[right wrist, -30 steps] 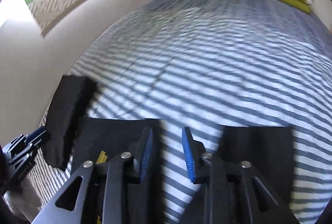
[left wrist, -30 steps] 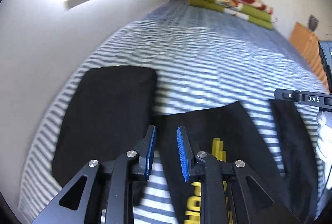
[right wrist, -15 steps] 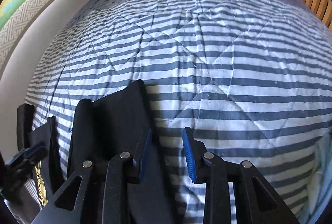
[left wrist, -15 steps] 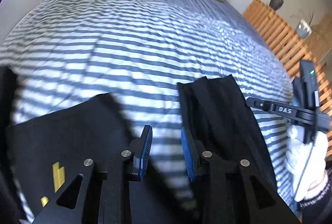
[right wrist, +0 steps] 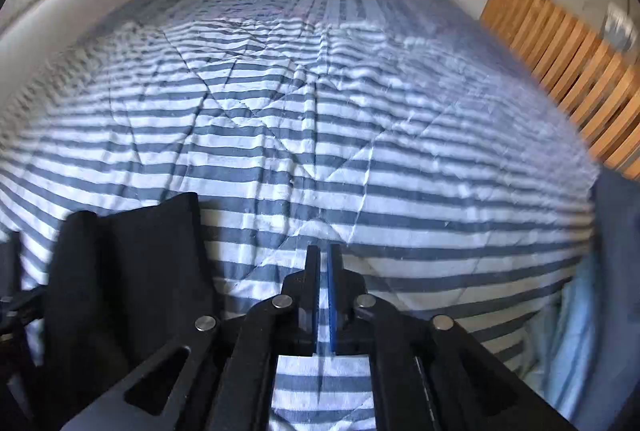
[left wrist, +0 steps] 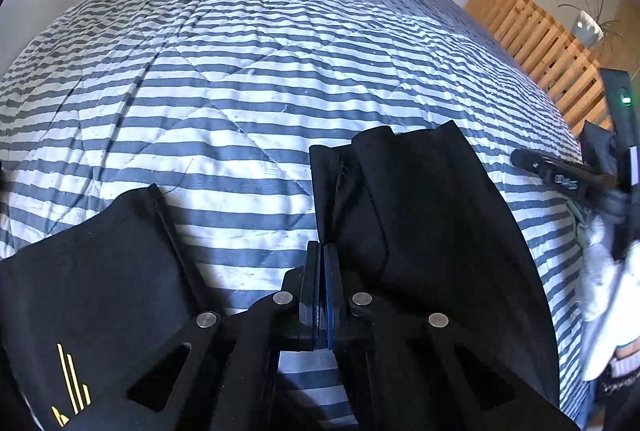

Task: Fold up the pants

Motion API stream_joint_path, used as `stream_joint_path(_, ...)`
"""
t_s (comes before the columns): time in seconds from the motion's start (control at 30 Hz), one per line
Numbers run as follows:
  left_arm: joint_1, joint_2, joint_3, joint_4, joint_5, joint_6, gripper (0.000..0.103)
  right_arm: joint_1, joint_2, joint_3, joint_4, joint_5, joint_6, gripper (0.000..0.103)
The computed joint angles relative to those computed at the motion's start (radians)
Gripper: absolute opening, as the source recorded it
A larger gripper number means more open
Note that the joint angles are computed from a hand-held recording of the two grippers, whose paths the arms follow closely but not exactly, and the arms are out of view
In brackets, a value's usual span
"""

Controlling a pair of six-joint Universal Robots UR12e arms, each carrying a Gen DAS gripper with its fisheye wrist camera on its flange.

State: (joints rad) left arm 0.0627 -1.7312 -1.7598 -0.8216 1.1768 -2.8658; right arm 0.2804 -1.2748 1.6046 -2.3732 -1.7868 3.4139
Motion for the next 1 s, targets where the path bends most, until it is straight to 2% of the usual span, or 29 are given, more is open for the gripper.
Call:
stream_joint_path(0.07,-0.011,0.002,-0.006,0.02,0.031,0.031,0.001,-0.018,-0.027,0.034,-0.06,0.116,-0.028,0.006)
stream_joint_path(0.1,-0.014,0.002,-0.008,0.024,0.031,0.033,0.001,-0.021,-0.034,0.044,-0.075,0.183,-0.062,0.011)
stream_joint_path(0.13,-0.011,0.004,-0.008,0.017,0.022,0.035,0.001,-0.019,-0.034,0.04,-0.063,0.217,-0.09,0.023)
stream_joint_path(0.17,-0.01,0.001,-0.005,0.013,0.02,0.033,0.001,-0.006,-0.026,0.028,-0.038,0.227,-0.128,0.029)
stream_joint_path(0.3,-0.006,-0.001,-0.001,0.004,0.008,0.031,0.001,0.044,0.02,-0.023,0.042,0.159,-0.217,0.029)
stream_joint_path(0.37,-0.001,0.004,-0.006,0.006,0.006,0.029,0.001,0.059,0.025,-0.016,0.048,0.098,-0.232,0.028)
stream_joint_path(0.4,0.001,0.004,-0.007,0.007,0.004,0.028,0.001,0.061,0.023,-0.007,0.019,0.097,-0.229,0.021)
stream_joint_path(0.43,0.003,0.005,-0.011,0.014,0.003,0.028,0.001,0.056,0.019,-0.003,0.024,0.109,-0.23,0.005)
stream_joint_path(0.53,0.003,0.008,-0.016,0.025,0.003,0.036,0.001,0.036,-0.003,0.014,0.007,0.153,-0.192,0.002)
stream_joint_path(0.63,0.008,0.008,-0.017,0.023,-0.013,0.034,0.001,-0.023,-0.038,0.044,-0.024,0.301,-0.118,0.002)
stream_joint_path(0.67,0.012,0.007,-0.016,0.015,-0.025,0.031,0.001,-0.037,-0.043,0.051,-0.035,0.325,-0.091,0.002)
stream_joint_path(0.73,0.013,0.007,-0.017,0.024,-0.018,0.021,0.001,-0.041,-0.049,0.054,-0.047,0.262,-0.046,0.002)
stream_joint_path(0.77,0.014,0.007,-0.017,0.026,-0.014,0.019,0.001,-0.052,-0.051,0.056,-0.049,0.257,-0.018,0.002)
stream_joint_path(0.8,0.012,0.007,-0.018,0.035,0.003,0.017,0.001,-0.065,-0.054,0.062,-0.05,0.257,0.044,0.002)
stream_joint_path(0.83,0.009,0.005,-0.017,0.041,0.016,0.018,0.002,-0.071,-0.053,0.059,-0.03,0.215,0.09,0.002)
stream_joint_path(0.87,0.009,0.002,-0.012,0.039,0.017,0.002,0.004,-0.074,-0.046,0.05,-0.001,0.186,0.098,0.006)
stream_joint_path(0.9,0.011,-0.001,-0.006,0.031,0.016,-0.018,0.006,-0.079,-0.045,0.047,0.016,0.195,0.098,0.006)
stream_joint_path(0.93,0.014,-0.007,0.005,0.006,0.003,-0.034,0.017,-0.087,-0.045,0.047,0.032,0.23,0.094,0.007)
stream_joint_path(0.97,0.019,-0.012,0.014,-0.011,-0.02,-0.042,0.023,-0.099,-0.048,0.057,0.023,0.293,0.096,0.015)
stream_joint_path(1.0,0.02,-0.014,0.014,0.001,-0.025,-0.052,0.034,-0.102,-0.05,0.064,0.007,0.318,0.094,0.022)
